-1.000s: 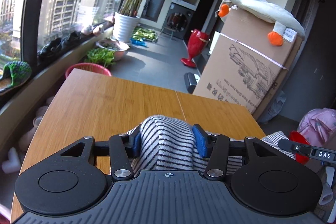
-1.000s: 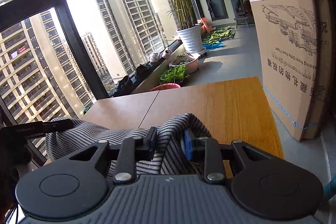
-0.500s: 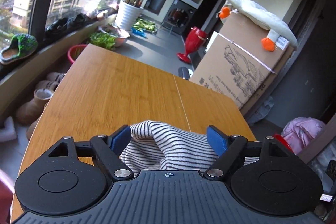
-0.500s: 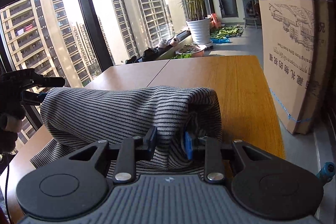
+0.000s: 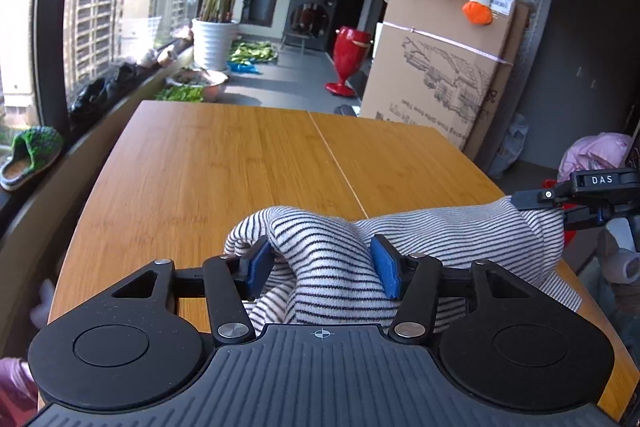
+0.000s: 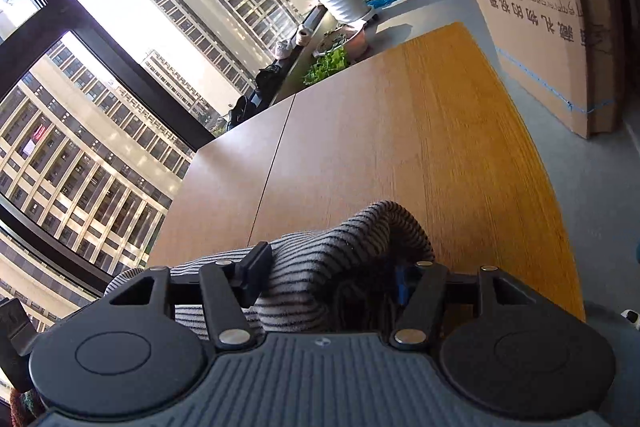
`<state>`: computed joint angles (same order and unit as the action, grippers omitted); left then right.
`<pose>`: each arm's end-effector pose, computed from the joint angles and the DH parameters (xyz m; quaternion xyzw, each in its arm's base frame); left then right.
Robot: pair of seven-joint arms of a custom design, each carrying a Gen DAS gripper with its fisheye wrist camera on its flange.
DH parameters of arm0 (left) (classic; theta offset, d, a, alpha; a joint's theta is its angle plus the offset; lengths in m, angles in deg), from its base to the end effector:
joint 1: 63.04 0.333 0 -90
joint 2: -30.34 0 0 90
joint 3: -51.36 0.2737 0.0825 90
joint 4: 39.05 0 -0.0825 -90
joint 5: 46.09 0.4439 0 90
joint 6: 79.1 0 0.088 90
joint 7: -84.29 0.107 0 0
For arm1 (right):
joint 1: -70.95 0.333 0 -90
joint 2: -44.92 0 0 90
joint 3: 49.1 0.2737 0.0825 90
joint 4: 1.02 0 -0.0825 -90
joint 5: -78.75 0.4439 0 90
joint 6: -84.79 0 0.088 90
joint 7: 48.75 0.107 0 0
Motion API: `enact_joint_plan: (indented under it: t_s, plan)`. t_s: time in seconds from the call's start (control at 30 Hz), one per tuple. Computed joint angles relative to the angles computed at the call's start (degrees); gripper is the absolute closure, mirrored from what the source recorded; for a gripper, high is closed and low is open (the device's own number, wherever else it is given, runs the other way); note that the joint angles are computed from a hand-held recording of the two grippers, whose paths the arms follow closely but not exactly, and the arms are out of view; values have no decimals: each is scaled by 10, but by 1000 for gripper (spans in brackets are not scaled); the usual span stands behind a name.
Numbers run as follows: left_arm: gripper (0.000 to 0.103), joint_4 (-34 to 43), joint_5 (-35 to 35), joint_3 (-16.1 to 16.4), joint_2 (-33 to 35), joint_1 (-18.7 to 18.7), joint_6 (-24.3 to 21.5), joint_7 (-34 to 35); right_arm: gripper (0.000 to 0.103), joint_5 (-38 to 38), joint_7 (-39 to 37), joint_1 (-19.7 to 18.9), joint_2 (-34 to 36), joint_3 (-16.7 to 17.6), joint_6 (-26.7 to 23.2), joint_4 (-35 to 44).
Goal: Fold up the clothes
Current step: 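Fold the shirt over again with both grippers, lowering it onto itself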
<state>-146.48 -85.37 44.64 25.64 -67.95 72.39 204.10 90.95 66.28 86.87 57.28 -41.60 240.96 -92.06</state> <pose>0.6379 -0.1165 0.5848 -0.5367 0.7005 -0.4421 0.1608 0.6745 0.2741 0.5656 -0.5657 0.6900 -0.0693 0.4463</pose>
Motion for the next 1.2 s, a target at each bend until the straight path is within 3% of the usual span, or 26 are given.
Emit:
enact_joint_plan:
  t_s: [0.1, 0.2, 0.23, 0.3, 0.4, 0.53, 0.63, 0.73, 0.87, 0.97, 1.07, 1.2]
  plan:
    - [20, 29, -17, 10, 16, 12, -57, -71, 63, 5, -31, 0, 5, 8, -4, 2]
    - [19, 71, -56, 15, 54, 28, -115, -113, 65, 21, -49, -2, -13, 11, 11, -25]
    - [21, 80, -66, 12, 64, 32, -121, -111, 66, 26, -52, -2, -14, 10, 13, -28]
    - [40, 96, -82, 4, 83, 38, -114, -80, 69, 20, -51, 1, -3, 7, 18, -17]
    - [60, 167, -39, -9, 141, 37, -96, -84, 74, -25, -26, 10, 49, -6, 8, 53]
    - [65, 279, 39, -25, 229, 33, -42, -115, 77, -95, 7, 25, 146, -27, 10, 192]
    - [65, 305, 35, -48, 247, 48, -21, -93, 77, -140, 20, 33, 180, -40, 26, 240]
    - [65, 258, 21, -60, 214, 60, -24, -72, 77, -147, 29, 26, 161, -34, 30, 207]
    - [65, 138, -37, -61, 128, 67, -11, 8, 77, -165, 36, 29, 84, -29, 67, 85]
    - [63, 67, -90, -43, 70, 58, -14, 46, 77, -188, 54, 36, 30, -31, 98, 3]
    - [55, 27, -88, -24, 36, 43, -7, 37, 77, -194, 72, 34, 5, -28, 114, -38]
    - [56, -17, -89, -7, -21, 21, 45, 40, 77, -238, 103, 43, -7, -38, 113, -53]
